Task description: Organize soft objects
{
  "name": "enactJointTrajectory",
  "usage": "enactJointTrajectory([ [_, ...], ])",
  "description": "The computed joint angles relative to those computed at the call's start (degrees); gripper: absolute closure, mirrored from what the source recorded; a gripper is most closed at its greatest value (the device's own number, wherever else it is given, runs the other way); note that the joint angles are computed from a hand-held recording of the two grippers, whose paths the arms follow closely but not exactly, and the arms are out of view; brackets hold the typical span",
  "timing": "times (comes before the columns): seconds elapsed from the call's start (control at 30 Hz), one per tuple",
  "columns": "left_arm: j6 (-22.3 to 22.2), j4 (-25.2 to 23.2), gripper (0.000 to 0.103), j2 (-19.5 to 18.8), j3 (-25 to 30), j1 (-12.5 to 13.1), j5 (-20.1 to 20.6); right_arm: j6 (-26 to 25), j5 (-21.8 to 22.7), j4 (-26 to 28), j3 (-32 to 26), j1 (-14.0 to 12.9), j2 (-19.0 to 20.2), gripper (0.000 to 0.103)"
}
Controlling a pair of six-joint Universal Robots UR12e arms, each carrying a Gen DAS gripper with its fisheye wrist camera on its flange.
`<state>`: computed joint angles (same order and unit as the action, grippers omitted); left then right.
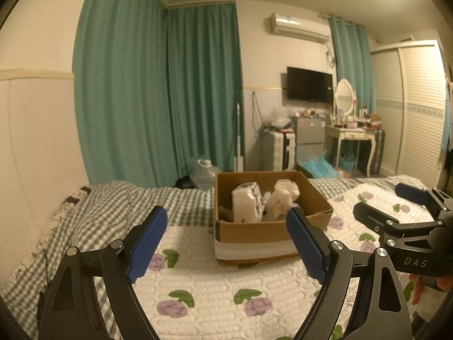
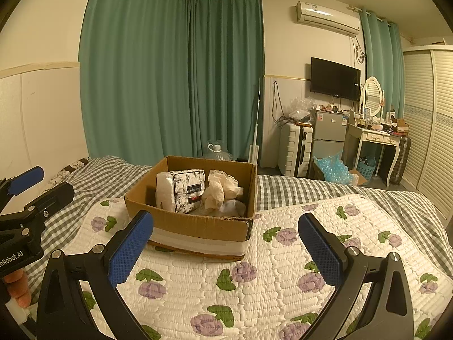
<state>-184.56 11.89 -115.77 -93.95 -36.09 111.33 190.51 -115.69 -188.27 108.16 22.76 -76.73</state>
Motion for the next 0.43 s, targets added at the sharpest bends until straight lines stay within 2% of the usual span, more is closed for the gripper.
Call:
enactJointTrajectory([
  [0.43,0.3,0.2,0.016,-0.2,-0.1,0.0,-0.2,0.1,0.2,-0.1,0.3,0.0,0.0,0.0],
])
